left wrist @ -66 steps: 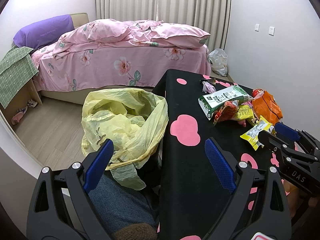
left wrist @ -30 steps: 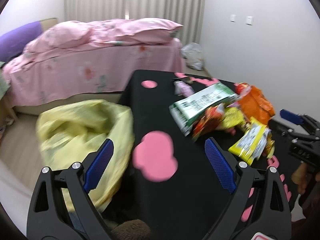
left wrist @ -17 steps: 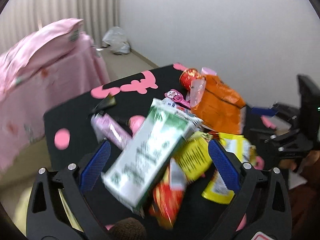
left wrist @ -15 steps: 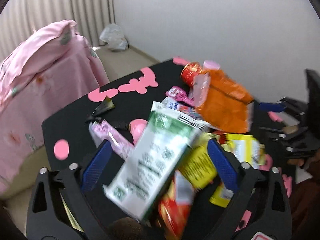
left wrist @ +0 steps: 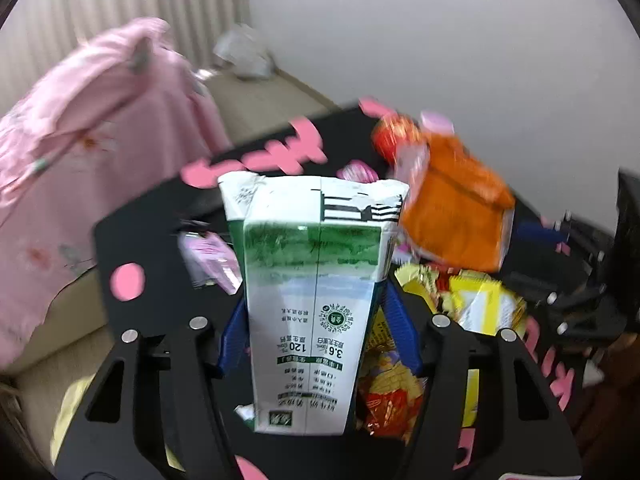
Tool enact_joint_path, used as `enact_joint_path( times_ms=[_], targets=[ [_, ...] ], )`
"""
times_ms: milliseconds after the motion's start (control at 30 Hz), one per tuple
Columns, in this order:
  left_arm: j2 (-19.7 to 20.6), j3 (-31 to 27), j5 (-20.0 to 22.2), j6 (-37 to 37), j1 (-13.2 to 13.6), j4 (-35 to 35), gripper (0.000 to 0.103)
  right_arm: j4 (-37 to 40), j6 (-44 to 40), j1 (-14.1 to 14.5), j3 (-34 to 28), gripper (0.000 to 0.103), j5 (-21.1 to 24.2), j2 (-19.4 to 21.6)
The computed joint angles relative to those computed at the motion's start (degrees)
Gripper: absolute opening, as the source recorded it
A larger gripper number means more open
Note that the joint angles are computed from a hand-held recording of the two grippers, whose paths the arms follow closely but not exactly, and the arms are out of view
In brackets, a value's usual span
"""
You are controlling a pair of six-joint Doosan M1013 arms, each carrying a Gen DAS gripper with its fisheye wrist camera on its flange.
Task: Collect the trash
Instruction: 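Reach the left tool to the green-and-white milk carton and grasp it, then carry the carton toward the yellow bag with the left tool while the right tool grasps a yellow wrapper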
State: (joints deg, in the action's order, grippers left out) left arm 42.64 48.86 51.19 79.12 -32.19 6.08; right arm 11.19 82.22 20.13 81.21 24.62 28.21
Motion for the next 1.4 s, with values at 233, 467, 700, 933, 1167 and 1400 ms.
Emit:
enact_joint_path(
  times_ms=[233, 467, 700, 933, 1167, 1400],
  targets=[
    [-7.4, 12.7, -13.0, -22.9, -1.4, 16.2, 0.057, 11.7, -9.3, 0.0, 0.2, 0.063, 1.6, -1.0],
    [-12.9, 21.9, -20.0, -41.0, -2.2, 25.5, 0.057, 11.7, -3.1, 0.8, 0.7, 0.063, 4.5, -1.1],
    [-16.2, 28.4, -23.1, -50.5, -3.1, 30.0, 0.057, 16.6, -4.1, 0.6, 4.2, 0.062, 4.1, -2.6],
    [-17.5, 31.6, -24.0, -57.6, -3.6, 33.9, 0.057, 23.0, -7.7, -0.1, 2.2, 0.042, 6.8, -0.3],
    [-19.0, 34.2, -23.9, -63.8, -4.0, 38.4, 0.057, 26.2, -17.5, 0.7, 3.4, 0.024, 4.2, -2.6],
    [-21.1, 36.2, -24.1, -71.8, -4.1, 46.2, 0.057, 21.7, -20.1, 2.2, 3.9, 0.022, -1.6, -5.2]
  ],
)
